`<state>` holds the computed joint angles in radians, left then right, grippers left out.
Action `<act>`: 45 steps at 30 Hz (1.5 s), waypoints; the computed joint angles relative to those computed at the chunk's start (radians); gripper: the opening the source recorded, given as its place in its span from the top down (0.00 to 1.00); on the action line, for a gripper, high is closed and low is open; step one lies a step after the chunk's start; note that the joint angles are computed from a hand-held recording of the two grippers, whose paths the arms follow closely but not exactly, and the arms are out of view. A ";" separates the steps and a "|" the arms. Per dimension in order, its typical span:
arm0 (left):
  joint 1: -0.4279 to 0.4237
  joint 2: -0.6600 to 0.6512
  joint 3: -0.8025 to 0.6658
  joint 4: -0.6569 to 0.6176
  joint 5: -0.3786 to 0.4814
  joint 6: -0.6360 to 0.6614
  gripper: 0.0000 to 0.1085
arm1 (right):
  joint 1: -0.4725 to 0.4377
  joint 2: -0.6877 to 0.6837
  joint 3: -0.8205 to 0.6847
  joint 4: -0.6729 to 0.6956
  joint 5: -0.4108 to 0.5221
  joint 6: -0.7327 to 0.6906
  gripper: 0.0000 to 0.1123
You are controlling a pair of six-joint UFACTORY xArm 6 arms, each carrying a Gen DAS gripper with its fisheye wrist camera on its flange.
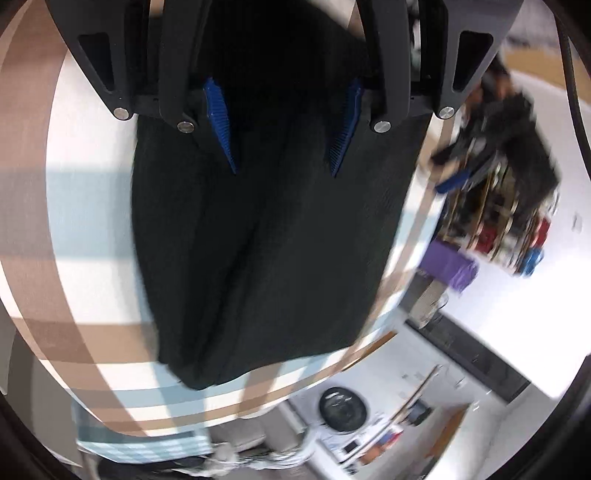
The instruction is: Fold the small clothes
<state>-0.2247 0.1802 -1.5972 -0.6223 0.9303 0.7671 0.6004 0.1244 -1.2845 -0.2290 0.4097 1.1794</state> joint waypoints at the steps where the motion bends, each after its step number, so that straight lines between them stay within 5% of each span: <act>1: 0.003 -0.003 0.003 -0.001 0.005 0.000 0.35 | 0.028 -0.017 0.014 -0.055 0.009 0.047 0.54; 3: 0.009 -0.004 0.002 -0.007 0.025 0.005 0.35 | 0.080 -0.022 0.009 -0.179 0.078 0.140 0.55; 5: 0.013 -0.010 0.005 -0.020 0.054 0.017 0.35 | 0.114 -0.003 -0.013 -0.185 0.151 0.175 0.71; 9: 0.009 -0.038 0.035 -0.050 0.102 0.056 0.35 | 0.135 0.011 -0.024 -0.214 0.164 0.238 0.72; 12: -0.015 -0.076 0.089 -0.036 0.105 0.098 0.35 | 0.118 0.013 -0.022 -0.205 0.140 0.239 0.71; 18: -0.089 -0.158 0.242 0.109 -0.031 0.148 0.34 | 0.077 0.011 0.021 -0.265 0.012 0.375 0.65; 21: -0.082 -0.148 0.231 0.117 -0.007 0.125 0.34 | 0.066 0.046 -0.014 -0.346 -0.018 0.445 0.83; 25: -0.060 -0.149 0.201 0.061 0.036 0.127 0.34 | 0.120 0.076 -0.212 -0.407 0.194 0.292 0.92; 30: -0.054 -0.134 0.166 0.035 0.069 0.116 0.33 | 0.177 0.198 -0.499 -0.306 0.671 0.004 0.92; 32: -0.059 -0.125 0.164 0.051 0.072 0.101 0.33 | 0.141 0.234 -0.510 -0.209 0.721 -0.014 0.91; 36: -0.054 -0.113 0.155 0.061 0.095 0.084 0.33 | 0.116 0.146 -0.359 -0.179 0.564 0.055 0.85; 39: -0.043 -0.097 0.129 0.055 0.124 0.068 0.33 | 0.088 0.062 -0.232 -0.207 0.397 0.123 0.66; 45: -0.039 -0.088 0.123 0.055 0.120 0.055 0.33 | -0.023 0.101 -0.218 -0.082 0.247 0.065 0.63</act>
